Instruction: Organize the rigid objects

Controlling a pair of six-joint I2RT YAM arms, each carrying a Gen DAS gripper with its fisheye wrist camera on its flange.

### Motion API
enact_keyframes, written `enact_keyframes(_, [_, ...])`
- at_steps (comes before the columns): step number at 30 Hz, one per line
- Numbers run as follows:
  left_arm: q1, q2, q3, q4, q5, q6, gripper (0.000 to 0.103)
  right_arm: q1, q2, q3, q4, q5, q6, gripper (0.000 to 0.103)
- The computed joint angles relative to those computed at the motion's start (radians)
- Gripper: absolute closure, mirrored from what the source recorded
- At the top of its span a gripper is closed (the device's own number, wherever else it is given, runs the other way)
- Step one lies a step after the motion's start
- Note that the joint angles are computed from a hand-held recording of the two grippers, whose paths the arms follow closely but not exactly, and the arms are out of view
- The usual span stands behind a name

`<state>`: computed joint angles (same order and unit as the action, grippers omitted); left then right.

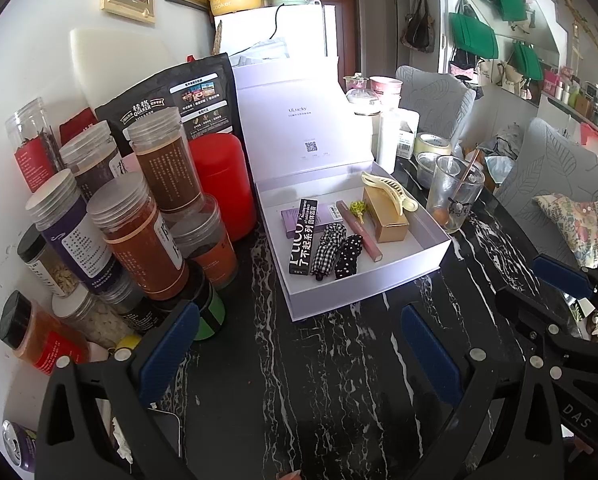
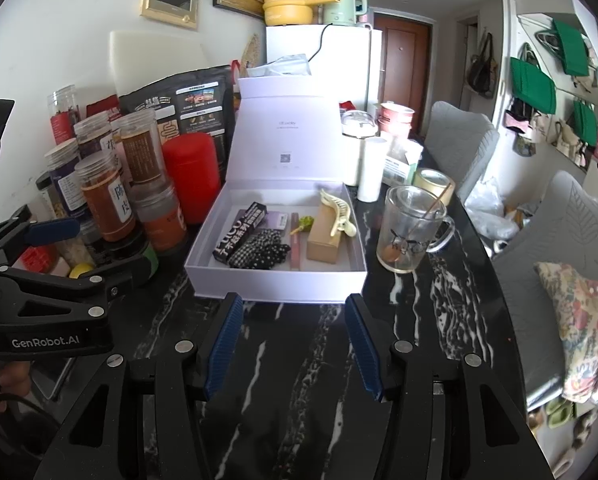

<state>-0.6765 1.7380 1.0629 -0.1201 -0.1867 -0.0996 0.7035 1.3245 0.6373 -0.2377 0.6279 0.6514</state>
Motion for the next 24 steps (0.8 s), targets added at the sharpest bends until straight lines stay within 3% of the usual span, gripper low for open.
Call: enact_keyframes(24, [-0.014,0.001,0.002,-0.017,-0.023,0.001,0.000,-0.008,-0.010,-0.009,-0.014,0.001,0.015,0.050])
